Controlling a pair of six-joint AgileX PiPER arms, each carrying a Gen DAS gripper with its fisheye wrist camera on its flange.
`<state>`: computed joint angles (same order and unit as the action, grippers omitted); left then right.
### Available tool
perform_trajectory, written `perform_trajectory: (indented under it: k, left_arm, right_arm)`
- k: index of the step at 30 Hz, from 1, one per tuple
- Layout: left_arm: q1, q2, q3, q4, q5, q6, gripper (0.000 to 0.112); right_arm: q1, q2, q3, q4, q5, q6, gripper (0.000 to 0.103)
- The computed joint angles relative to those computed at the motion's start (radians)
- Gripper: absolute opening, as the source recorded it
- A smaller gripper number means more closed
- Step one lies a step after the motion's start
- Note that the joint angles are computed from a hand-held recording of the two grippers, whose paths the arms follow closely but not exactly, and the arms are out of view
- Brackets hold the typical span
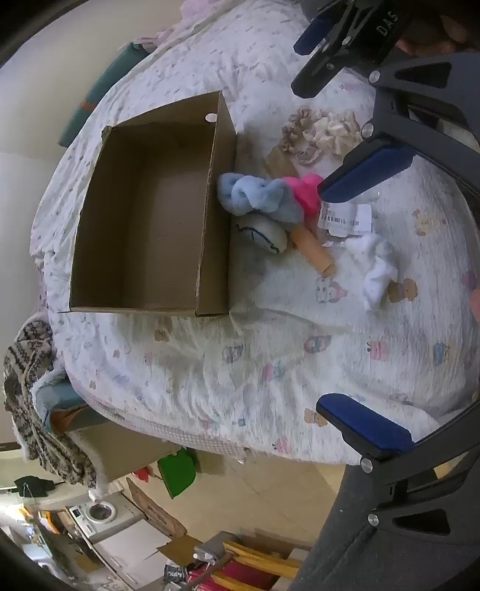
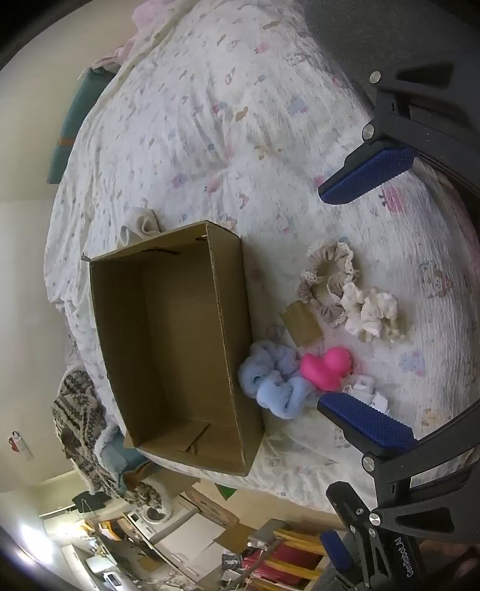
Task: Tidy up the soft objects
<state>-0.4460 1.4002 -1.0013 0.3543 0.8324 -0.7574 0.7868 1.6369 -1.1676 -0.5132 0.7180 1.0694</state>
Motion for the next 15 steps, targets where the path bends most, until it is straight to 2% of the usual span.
perform_trajectory:
  k: [15]
  left_arm:
    - [0.019,-0.001,-0.006,-0.015,-0.004,0.021,0.103]
  right_arm:
    - [0.0,-0.002,0.006,0.005,-0.014,0.002,0.103]
